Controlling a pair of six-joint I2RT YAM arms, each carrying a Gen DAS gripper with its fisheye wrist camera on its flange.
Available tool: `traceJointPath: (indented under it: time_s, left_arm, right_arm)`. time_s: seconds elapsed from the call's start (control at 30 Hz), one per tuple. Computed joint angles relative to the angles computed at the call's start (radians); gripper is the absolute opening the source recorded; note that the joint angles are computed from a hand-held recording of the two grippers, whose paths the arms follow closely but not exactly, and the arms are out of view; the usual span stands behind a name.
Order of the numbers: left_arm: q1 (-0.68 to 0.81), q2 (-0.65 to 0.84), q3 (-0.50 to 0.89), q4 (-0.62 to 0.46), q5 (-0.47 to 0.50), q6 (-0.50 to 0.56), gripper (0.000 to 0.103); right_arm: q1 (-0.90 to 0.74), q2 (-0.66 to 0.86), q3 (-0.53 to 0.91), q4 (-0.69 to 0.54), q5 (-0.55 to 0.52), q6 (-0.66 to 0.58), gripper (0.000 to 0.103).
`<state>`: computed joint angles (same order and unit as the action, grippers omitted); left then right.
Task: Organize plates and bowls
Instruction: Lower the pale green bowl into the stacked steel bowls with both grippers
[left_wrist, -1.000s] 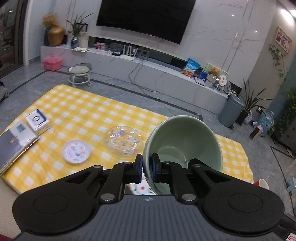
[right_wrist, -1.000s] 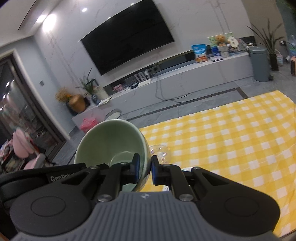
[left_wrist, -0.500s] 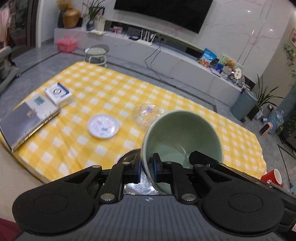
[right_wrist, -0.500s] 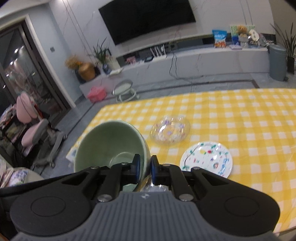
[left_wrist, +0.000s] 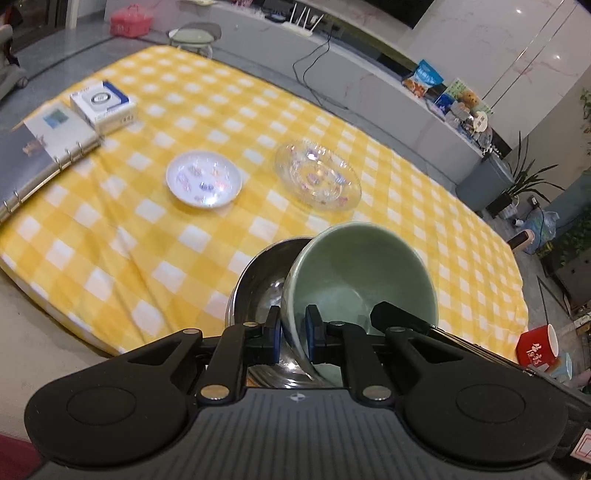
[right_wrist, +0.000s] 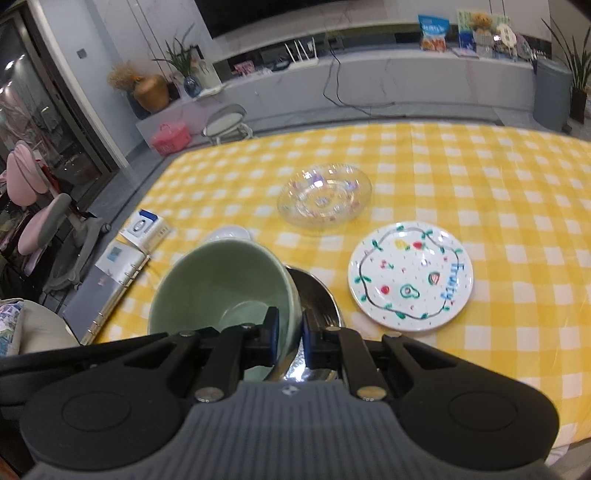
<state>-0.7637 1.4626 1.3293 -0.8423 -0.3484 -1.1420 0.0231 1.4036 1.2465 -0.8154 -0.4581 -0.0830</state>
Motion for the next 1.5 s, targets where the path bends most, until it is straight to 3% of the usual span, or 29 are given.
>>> traceJointPath:
  time_s: [0.2,0.4,0.63,0.9,1.07,1.27,1.37,1.5]
  left_arm:
    - [-0.016,0.060,0.031,-0.040,-0.054,0.008,0.014]
    - [0.021,0.039,-0.033,0.021,-0.001,0.023,0.014]
    - [0.014,0.023,-0.060,0.064,-0.031,0.089,0.019]
    - [0.037,0.003,-0.087,0.101,0.013,0.085,0.024]
    - [-0.007,0.044,-0.018,0.030,-0.102,0.084,0.025]
    - [-0.007,0.023,-0.023,0.034,-0.111,0.076,0.026]
    - [0.025,-0.019,-0.073,0.095,-0.029,0.105,0.036]
    - [0.059,-0.073,-0.128,0.139,0.041,0.090,0.035]
  right_arm:
    - [0.043,0.036,-0.047,0.052,0.050,-0.010,0.011]
    - [0.080,0.038,-0.100,0.126,0.111,-0.033,0.011]
    - [0.079,0.065,-0.099,0.144,0.104,-0.011,0.011]
    - [0.046,0.070,-0.090,0.149,0.056,0.063,0.007]
    - [0.052,0.069,-0.099,0.162,0.063,0.060,0.007]
    - [0.070,0.062,-0.109,0.177,0.099,0.080,0.006]
    - [0.070,0.067,-0.101,0.169,0.100,0.082,0.006]
    - [0.073,0.066,-0.095,0.165,0.113,0.082,0.006]
